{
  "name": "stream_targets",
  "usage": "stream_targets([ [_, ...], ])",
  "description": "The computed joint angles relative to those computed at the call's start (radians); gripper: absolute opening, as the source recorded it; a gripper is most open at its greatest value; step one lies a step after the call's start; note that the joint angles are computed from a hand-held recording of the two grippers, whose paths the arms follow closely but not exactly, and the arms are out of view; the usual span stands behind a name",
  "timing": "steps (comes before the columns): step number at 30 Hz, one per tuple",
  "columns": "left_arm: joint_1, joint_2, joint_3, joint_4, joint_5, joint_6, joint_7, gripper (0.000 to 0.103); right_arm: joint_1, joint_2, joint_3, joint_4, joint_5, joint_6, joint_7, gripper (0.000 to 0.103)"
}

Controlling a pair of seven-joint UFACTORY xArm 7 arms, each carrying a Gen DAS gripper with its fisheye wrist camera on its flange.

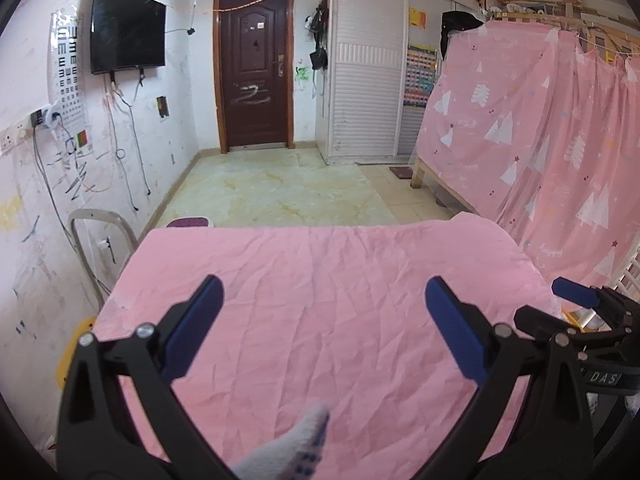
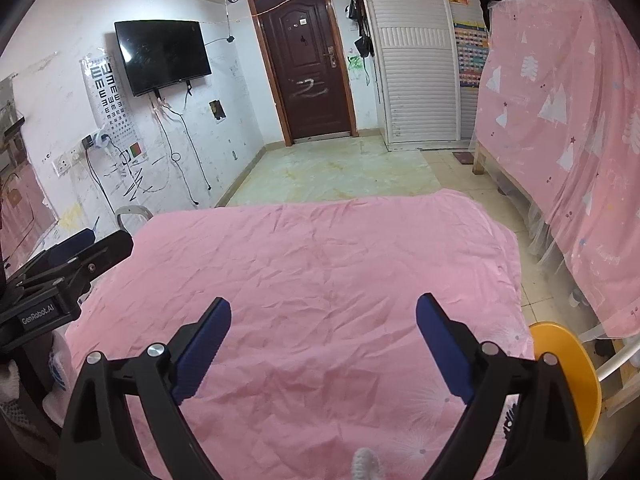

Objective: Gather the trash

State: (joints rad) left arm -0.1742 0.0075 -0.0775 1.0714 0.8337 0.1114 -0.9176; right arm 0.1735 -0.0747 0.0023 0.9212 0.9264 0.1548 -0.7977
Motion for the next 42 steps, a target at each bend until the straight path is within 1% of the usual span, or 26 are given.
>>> stream_targets([
  [2, -0.001, 0.002, 0.0, 0.003, -0.004, 0.004, 0.0, 0.097, 0.002, 0.005, 0.005, 0.003, -0.009, -0.003, 0.011, 0.085],
  [12, 0.0, 0.005, 0.002, 0.007, -0.003, 0.008, -0.003, 0.097, 0.006, 0.006, 0.007, 0.002, 0.022, -0.005, -0.02, 0.086],
  [19, -0.001, 0.007, 0.006, 0.006, 0.03, 0.005, -0.035, 0.097, 0.003, 0.012, 0.013, 0.008, 0.009, -0.004, -0.011, 0.086],
  [24, -0.001, 0.007, 0.008, 0.004, 0.022, 0.004, -0.028, 0.097, 0.002, 0.014, 0.017, 0.013, -0.017, -0.001, 0.009, 0.086],
  [42, 0.004, 0.011, 0.017, -0.002, 0.029, -0.009, -0.029, 0.097, -0.002, 0.019, 0.021, 0.016, -0.024, 0.0, 0.013, 0.086],
])
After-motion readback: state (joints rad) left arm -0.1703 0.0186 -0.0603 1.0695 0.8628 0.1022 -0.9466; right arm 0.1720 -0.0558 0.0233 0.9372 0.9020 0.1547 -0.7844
